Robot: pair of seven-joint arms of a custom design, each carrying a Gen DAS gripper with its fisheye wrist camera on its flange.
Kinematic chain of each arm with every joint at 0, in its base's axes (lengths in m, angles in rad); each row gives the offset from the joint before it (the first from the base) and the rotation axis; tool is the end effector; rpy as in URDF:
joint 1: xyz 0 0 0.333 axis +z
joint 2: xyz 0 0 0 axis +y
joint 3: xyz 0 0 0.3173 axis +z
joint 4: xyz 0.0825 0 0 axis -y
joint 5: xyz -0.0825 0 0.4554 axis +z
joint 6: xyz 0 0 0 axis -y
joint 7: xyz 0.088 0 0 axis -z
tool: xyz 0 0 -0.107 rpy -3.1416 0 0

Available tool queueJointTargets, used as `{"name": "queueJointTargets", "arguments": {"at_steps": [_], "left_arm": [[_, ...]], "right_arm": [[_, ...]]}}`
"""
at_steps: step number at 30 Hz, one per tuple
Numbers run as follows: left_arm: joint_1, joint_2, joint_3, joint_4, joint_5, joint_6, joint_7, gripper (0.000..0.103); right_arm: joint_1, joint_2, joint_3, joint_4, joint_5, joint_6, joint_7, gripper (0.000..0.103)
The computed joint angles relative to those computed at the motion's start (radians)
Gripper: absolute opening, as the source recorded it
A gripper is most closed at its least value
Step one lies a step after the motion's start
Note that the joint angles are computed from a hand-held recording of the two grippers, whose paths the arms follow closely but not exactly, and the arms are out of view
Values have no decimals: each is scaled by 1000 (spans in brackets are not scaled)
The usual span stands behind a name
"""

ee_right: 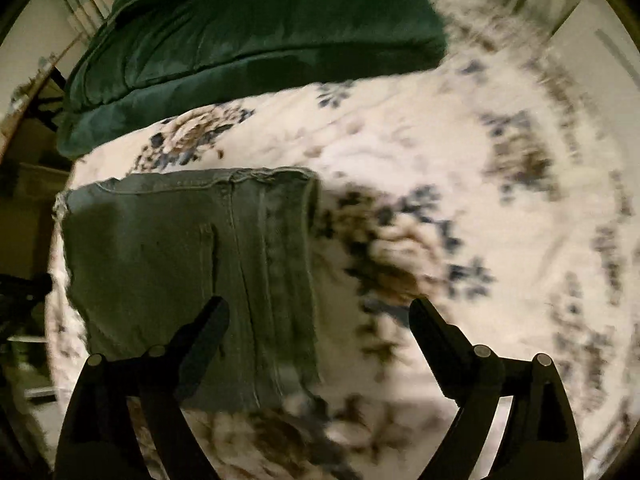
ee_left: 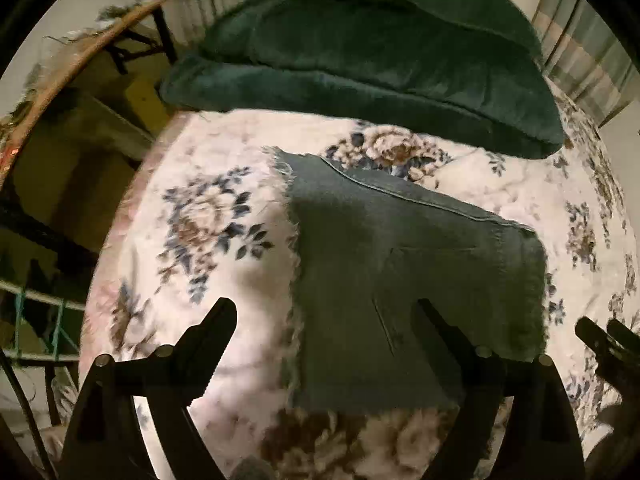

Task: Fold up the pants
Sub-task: 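Open both grippers and raise them away from the folded shorts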

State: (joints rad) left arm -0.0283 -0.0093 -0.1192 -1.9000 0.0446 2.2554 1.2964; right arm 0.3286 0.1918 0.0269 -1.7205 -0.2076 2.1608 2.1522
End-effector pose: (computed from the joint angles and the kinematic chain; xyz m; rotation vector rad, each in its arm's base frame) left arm 0.6512 -0.0957 0.5176 -2.1410 1.9275 -0.4138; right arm 0.6689 0.2384 0.4727 -1.9363 2.2122 -0.3690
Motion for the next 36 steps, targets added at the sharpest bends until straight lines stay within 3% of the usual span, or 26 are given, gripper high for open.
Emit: {"name": "queueJointTargets", "arguments": {"at_steps": [4, 9, 15, 22, 29, 34, 36], "left_arm": [[-11, -150, -3, -78, -4, -13, -20, 89], [-43, -342, -1, -156, 13, -63, -32, 89], [-100, -595, -19, -240, 40, -165, -51, 89], [-175, -851, -60, -290, 69, -316, -103, 89], [-248, -1020, -93, -254, 70, -509, -152, 89], [-280, -1083, -108, -208, 66, -604, -183, 89], [-294, -1104, -111, -188, 63, -630, -189, 101]], "right_arm": [[17, -199, 24, -130, -79, -33, 89, 93], [-4, -430, 106, -242, -134, -96, 166, 93], [-31, -695, 186, -337, -95, -177, 141, 93], [-35, -1012, 257, -398, 5, -331, 79, 93], [-58, -1251, 317, -363, 98, -526, 45, 93], [-102, -1330, 363, -246, 140, -670, 3, 94], [-125, -1345, 380, -184, 155, -720, -16, 97]]}}
